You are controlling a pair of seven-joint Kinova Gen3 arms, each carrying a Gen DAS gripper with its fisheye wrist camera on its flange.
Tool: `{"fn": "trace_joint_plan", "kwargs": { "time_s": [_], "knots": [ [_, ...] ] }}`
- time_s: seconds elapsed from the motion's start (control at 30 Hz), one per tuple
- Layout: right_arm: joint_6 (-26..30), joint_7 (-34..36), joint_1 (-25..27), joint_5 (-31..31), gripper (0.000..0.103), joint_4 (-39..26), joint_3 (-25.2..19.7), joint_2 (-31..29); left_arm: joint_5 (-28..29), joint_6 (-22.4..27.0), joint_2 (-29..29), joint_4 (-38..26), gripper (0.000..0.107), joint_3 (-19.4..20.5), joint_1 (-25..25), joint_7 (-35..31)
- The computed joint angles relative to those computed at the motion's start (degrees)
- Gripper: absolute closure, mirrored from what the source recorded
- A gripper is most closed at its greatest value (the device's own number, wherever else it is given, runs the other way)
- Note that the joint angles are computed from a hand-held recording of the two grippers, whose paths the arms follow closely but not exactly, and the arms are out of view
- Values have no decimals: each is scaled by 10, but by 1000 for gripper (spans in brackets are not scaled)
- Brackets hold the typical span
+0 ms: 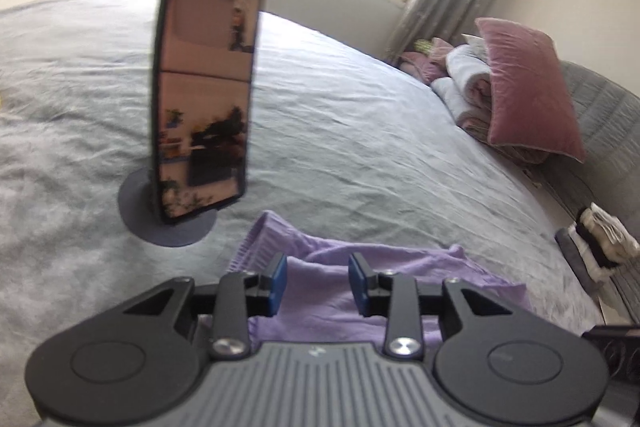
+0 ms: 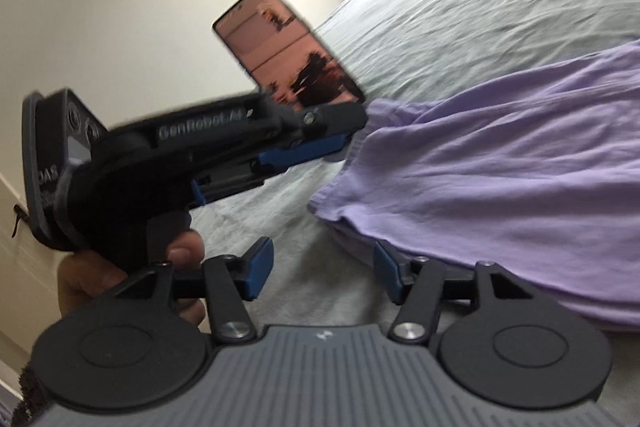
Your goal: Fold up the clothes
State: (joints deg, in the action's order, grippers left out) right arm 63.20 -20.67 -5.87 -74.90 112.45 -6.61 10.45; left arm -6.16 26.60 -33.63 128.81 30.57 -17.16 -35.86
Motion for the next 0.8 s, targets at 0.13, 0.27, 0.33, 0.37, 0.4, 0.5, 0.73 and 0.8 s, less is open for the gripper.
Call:
{"fn": "trace_joint_plan", "kwargs": {
  "time_s": [0.13,0.27,0.33,0.37,0.4,0.5,0.73,0.8],
  "knots": [
    [-28,14,22,-12,39,27,23,-37,-9,-12,12,5,69,16,5,-16],
    [-82,65,38,-32,38,59,46,-77,-33,33,33,-12,64,50,-1,-33],
    [-119,99,42,-39,37,73,55,-94,-45,56,48,-20,63,57,7,-40],
    [-138,117,43,-43,36,80,59,-101,-54,67,53,-23,62,61,12,-42],
    [-161,135,42,-44,36,87,61,-108,-65,75,55,-25,62,67,15,-43],
    [-224,188,40,-51,36,105,67,-121,-87,110,59,-36,60,79,29,-41],
    [-233,234,67,-35,30,114,99,-117,-114,172,57,-63,45,92,64,-16],
    [-232,246,75,-38,30,114,102,-120,-123,171,49,-65,39,100,65,-4]
  ]
}}
